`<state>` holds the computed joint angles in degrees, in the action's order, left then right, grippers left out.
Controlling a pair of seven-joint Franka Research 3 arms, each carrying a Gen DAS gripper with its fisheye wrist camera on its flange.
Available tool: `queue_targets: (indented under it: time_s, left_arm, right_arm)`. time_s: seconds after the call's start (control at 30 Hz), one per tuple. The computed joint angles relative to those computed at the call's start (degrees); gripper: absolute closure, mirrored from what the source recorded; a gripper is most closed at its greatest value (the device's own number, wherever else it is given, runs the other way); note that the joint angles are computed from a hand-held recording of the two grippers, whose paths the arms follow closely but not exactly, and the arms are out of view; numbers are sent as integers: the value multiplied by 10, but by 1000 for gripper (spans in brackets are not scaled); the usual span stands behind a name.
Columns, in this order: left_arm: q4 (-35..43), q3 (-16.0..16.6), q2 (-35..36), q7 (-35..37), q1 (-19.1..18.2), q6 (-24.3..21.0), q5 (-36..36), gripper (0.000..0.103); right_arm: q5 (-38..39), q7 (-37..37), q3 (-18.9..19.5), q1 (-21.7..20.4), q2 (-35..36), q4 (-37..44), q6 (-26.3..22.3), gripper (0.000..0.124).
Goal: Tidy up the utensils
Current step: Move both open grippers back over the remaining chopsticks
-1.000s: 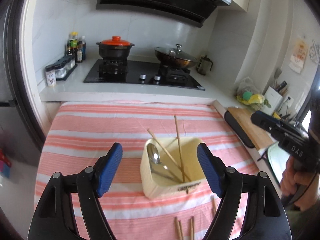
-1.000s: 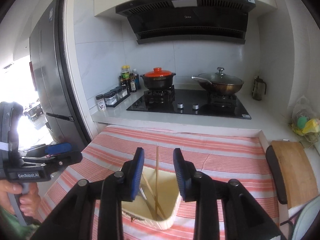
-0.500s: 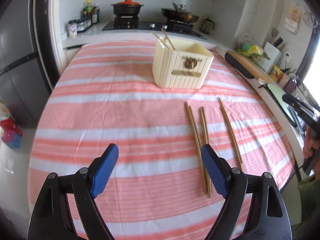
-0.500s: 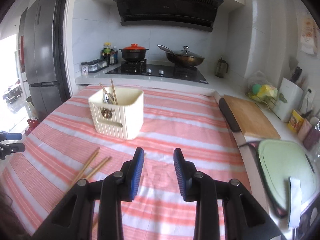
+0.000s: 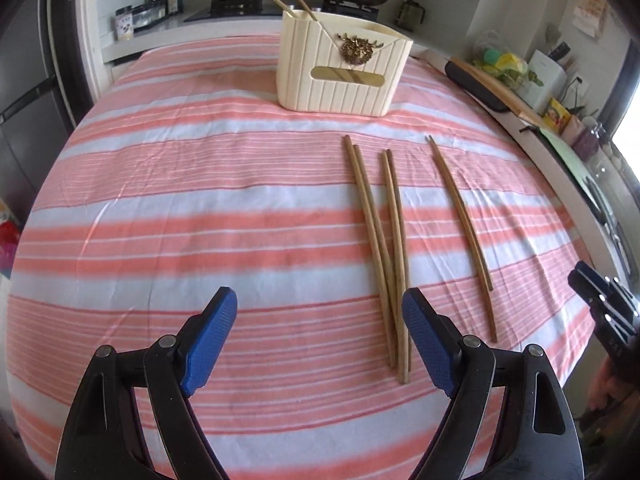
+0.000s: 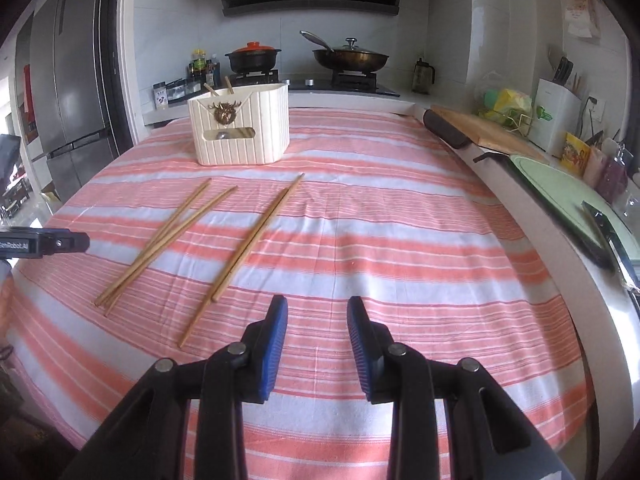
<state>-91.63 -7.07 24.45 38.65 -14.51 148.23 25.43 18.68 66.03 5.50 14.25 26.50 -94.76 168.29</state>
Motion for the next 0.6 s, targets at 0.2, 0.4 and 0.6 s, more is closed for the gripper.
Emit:
queue_targets:
  time_s: [0.2, 0.4, 0.6]
  left_arm:
    - [117, 1, 87, 54, -12, -58, -7, 17]
    - [161, 21, 119, 45, -32, -93, 11, 17]
    - [153, 22, 118, 26, -25, -80, 5, 17]
  right_arm:
    - [20, -19, 19, -9, 4, 8, -5, 92]
    - [28, -21, 14, -9, 2, 1, -15, 92]
    - [29, -13, 11, -8, 11, 12, -28, 92]
